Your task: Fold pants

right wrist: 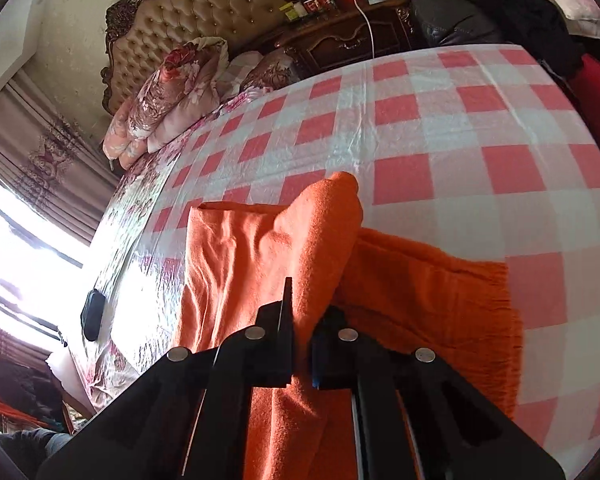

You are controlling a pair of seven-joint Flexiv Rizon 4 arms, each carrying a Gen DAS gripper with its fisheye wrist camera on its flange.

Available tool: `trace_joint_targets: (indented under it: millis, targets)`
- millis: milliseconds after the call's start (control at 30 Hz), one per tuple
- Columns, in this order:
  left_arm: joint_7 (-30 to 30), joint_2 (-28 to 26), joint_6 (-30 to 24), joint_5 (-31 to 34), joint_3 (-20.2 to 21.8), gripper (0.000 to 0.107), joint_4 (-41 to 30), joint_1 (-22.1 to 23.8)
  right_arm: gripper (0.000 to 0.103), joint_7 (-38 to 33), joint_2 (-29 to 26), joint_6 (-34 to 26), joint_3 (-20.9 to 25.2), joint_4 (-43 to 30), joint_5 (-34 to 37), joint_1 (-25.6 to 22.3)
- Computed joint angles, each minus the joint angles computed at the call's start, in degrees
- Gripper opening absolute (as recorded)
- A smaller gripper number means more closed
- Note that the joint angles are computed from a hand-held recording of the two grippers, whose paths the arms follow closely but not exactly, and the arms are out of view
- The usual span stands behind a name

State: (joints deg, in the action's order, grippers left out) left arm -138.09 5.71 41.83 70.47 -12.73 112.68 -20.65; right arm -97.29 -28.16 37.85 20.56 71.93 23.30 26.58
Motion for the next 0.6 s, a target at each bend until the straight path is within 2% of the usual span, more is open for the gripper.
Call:
trace_joint_targets:
  millis: [200,300,500,600]
  targets:
    - [2.79,-7.94,6.2,-3.25,1.79,0.007,-3.82,0.01,0.006,2.44,-0.71,0.6,-3.67,2.92,-6.72,-0.06]
    - [4.07,-10.81,6.16,-5.17,3.51,0.007,-4.89,-1.62,0.006,0.38,-1.5,2.84,-2.25,4.73,-6.01,-1.22]
    - [0.36,-11.46,4.18,-2.5,4.88,0.007,-7.03,-5.29,0.006,-1.37,1.16,4.83,-1.0,5.83,-5.47,-2.45]
    - [0.09,-13.07,4.15,-2.44,5.07,0.007,-8.17,-6.26,0.006,-0.82,1.28,4.74,-2.27,6.12,-7.76,-1.56]
